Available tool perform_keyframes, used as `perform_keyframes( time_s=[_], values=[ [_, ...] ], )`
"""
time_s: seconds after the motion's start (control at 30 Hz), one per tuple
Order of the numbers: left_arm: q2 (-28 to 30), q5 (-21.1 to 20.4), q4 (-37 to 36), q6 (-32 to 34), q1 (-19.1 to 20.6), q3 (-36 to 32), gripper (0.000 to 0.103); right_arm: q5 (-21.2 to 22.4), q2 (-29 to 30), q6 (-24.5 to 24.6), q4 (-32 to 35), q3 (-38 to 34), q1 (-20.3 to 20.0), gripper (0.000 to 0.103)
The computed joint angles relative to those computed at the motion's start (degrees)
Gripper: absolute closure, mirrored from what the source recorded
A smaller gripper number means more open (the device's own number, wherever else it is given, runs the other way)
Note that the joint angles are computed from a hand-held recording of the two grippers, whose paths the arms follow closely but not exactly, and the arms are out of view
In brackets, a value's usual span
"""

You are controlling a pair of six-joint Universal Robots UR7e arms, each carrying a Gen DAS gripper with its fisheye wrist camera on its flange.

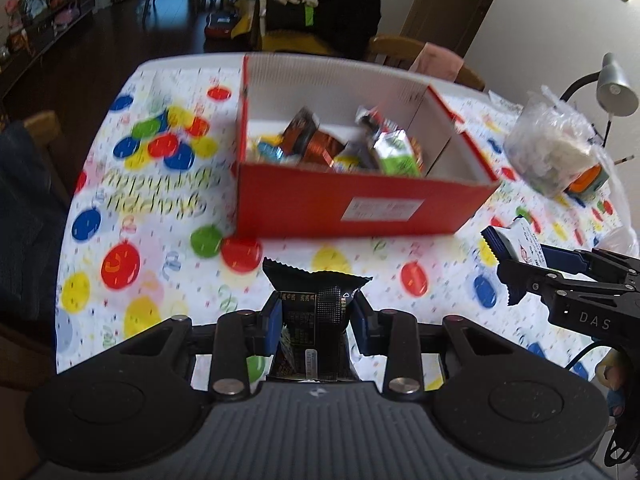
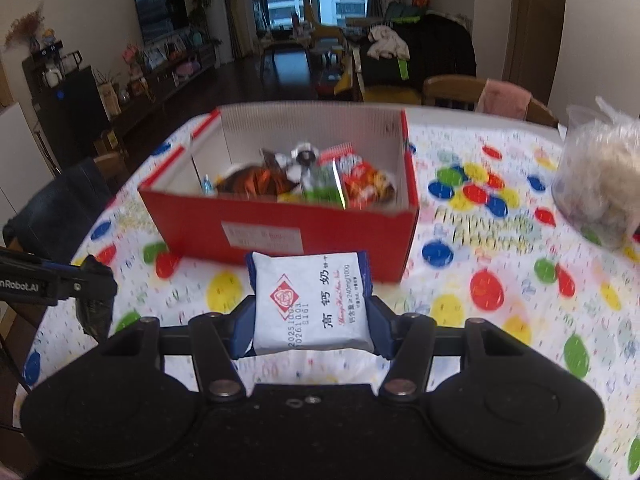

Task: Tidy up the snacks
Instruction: 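Carry both packets over the red box with both tools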

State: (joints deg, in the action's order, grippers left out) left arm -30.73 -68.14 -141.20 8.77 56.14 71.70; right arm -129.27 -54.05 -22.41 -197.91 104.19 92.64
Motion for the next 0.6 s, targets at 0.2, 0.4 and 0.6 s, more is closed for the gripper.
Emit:
perform_keyframes(
  time_s=[0.2,0.4,0.6],
  values=[
    [1.6,-0.7,-0.3,1.2,-1.0,-3.5,0.069,0.7,-0.1,-2.2,0.1,-2.6,0.1,0.047],
    [4.0,-0.8,0.8,0.8,-1.6,-8.6,0.069,1.8,0.1,-4.1,1.1,-5.5,-0.2,0.047],
    [8.3,0.3,3.0,1.2,-2.1,-16.6,0.069,2.6,1.3,-6.4,3.0,-10.2,-1.0,0.047]
  ],
)
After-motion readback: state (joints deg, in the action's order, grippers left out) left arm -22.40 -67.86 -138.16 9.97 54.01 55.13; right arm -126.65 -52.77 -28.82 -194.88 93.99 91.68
